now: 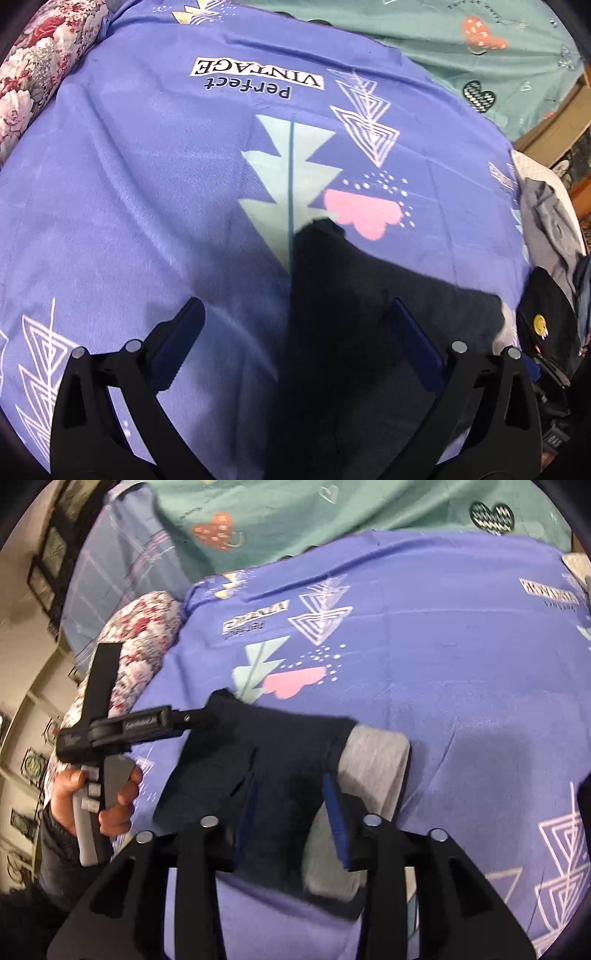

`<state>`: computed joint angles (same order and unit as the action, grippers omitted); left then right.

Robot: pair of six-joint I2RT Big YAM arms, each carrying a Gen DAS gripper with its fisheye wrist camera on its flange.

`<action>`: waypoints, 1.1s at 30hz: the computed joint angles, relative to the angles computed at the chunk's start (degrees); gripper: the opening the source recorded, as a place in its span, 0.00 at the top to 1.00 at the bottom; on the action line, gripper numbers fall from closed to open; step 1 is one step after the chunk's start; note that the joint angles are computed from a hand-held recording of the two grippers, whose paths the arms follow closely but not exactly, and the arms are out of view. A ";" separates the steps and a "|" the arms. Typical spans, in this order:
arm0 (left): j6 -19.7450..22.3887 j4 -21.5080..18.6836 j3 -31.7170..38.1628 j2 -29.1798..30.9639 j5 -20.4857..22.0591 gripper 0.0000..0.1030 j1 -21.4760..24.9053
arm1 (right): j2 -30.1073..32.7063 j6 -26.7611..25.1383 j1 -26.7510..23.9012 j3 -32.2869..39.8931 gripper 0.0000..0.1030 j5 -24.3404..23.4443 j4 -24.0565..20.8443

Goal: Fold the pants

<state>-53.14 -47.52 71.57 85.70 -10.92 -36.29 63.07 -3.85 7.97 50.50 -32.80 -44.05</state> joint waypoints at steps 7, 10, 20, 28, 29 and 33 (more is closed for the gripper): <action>-3.73 2.05 -4.18 -1.11 1.86 0.02 -2.08 | -2.35 -5.49 -0.97 -3.14 0.59 0.92 -5.02; -3.05 5.23 -6.25 -3.99 3.49 0.02 -2.38 | -4.41 -4.52 -3.99 -3.02 0.40 -4.00 -4.53; -3.22 8.51 -8.11 -3.19 13.00 0.02 -1.13 | 0.53 3.25 -12.67 -2.98 0.11 -9.90 -3.92; -2.51 9.75 -8.24 -2.40 13.78 0.03 -1.99 | 2.74 2.55 -10.54 -3.53 0.11 -8.96 -4.43; -2.27 9.79 -8.23 -2.28 13.97 0.03 -2.05 | 3.29 2.76 -10.21 -3.38 0.11 -9.00 -4.43; -0.13 6.88 -6.20 -0.74 10.53 0.03 -3.57 | 4.24 2.84 -8.49 -3.38 0.11 -8.69 -2.93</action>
<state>-53.27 -40.64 65.37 84.96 -0.39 -39.86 67.31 -1.01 -0.52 47.12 -41.48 -46.99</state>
